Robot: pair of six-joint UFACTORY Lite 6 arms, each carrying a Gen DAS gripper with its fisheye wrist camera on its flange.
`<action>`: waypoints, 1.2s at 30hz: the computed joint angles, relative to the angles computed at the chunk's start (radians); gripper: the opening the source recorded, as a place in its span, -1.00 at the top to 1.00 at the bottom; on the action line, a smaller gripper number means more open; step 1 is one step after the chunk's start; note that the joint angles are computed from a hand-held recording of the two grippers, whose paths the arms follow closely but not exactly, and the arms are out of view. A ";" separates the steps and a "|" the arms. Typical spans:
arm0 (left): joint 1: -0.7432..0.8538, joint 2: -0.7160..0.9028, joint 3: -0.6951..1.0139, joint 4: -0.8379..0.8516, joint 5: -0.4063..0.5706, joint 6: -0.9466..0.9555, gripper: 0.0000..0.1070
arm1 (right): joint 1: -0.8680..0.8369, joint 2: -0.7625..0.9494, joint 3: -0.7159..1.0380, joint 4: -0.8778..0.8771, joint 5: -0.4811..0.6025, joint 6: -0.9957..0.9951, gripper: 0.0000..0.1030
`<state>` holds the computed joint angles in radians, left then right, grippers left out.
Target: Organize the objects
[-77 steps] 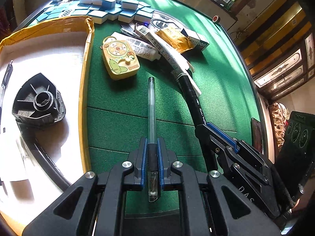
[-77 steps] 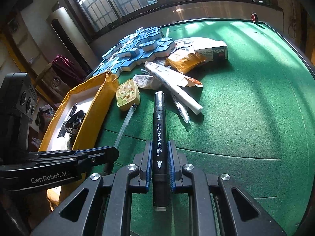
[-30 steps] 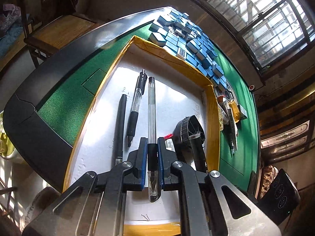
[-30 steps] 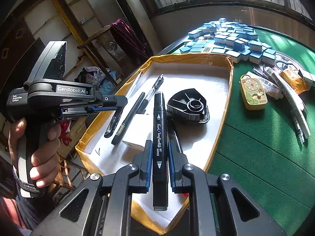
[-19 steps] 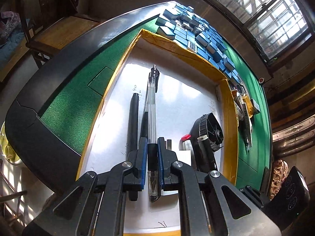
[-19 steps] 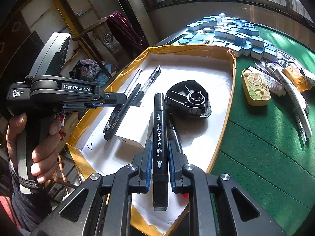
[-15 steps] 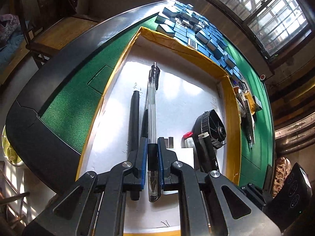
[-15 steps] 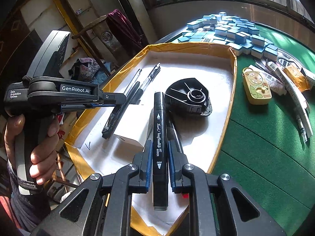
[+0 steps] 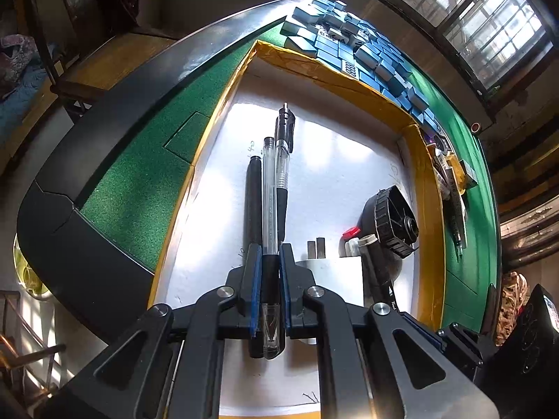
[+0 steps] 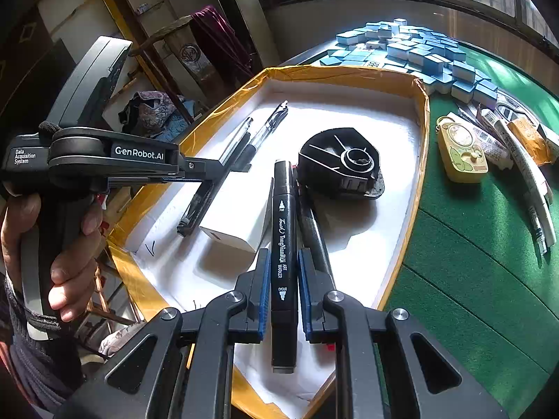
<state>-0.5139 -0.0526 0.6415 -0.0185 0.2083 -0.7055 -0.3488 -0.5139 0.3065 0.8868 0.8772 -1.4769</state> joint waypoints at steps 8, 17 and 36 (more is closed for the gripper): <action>-0.005 0.006 0.012 0.036 0.006 -0.033 0.85 | 0.004 -0.006 -0.004 -0.001 -0.003 0.003 0.73; -0.005 -0.030 0.006 0.256 0.077 -0.217 0.85 | -0.008 0.008 0.004 0.006 0.005 -0.008 0.74; -0.059 -0.029 0.001 0.455 0.099 -0.484 0.43 | -0.173 -0.019 0.007 0.048 0.191 -0.146 0.32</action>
<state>-0.5732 -0.0814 0.6423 0.4361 0.3071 -1.1897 -0.5221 -0.5333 0.3138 0.9350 1.0683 -1.6233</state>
